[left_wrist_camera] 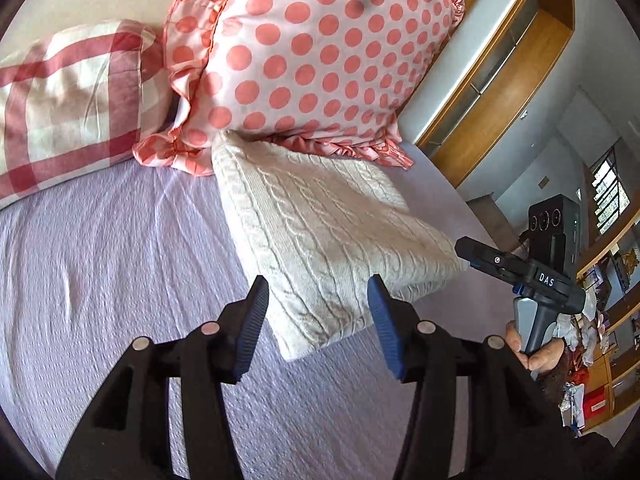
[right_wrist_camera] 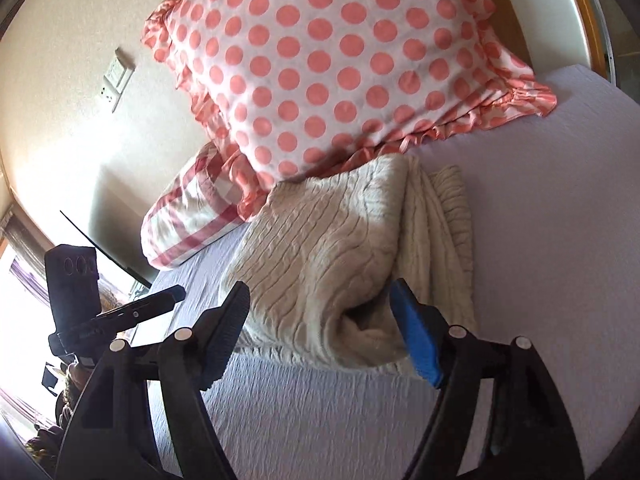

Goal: Fold small clothes

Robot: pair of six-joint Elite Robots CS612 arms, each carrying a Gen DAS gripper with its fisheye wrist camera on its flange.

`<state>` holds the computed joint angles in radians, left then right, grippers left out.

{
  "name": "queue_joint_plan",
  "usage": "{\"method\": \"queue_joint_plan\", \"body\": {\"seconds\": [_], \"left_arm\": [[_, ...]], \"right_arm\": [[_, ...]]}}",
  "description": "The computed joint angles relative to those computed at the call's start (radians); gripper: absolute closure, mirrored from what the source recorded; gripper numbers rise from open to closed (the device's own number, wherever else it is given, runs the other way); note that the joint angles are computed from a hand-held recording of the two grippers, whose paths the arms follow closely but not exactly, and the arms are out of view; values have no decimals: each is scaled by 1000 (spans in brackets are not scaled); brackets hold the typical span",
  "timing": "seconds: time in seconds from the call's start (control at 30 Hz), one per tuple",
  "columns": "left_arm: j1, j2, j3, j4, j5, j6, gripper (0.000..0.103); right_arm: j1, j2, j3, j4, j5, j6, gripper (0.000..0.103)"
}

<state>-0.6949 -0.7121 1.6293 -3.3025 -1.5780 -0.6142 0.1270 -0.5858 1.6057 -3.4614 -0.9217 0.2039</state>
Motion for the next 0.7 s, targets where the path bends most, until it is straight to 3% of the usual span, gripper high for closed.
{"method": "queue_joint_plan", "body": {"seconds": [0.07,0.1,0.17,0.27,0.33,0.4,0.47,0.5,0.53,0.6,0.67,0.7], "left_arm": [[0,7,-7,5,-12,-2,51],[0,7,-7,7,-11,0,51],[-3,4,-1,3,-4,3,51],[-5,-3,20,-17,-3,15,51],[-6,-6,27,-21,-1,34,50],[-8,-5,26,-30,-9,61,50],[-15,0,21,-53,-18,87,50],[-21,3,18,-70,-13,106,48],[-29,4,16,-82,5,129,42],[-47,10,3,-90,48,181,38],[-59,20,-21,-67,76,218,37],[-63,26,-34,-46,86,226,36]], "right_arm": [[26,-7,-9,61,-112,-62,78],[28,-5,-16,82,-125,-49,89],[9,-3,0,21,-101,21,90],[-11,-21,66,-88,-126,67,93],[-5,-30,82,-30,-186,27,95],[-1,-33,75,58,-193,-14,94],[-6,-40,76,43,-171,8,91],[-11,-42,74,8,-155,36,77],[-13,-41,67,-35,-151,66,49],[-11,-32,29,-67,-159,77,26],[-3,-21,-35,33,-183,75,28],[-2,-9,-69,85,-178,81,33]]}}
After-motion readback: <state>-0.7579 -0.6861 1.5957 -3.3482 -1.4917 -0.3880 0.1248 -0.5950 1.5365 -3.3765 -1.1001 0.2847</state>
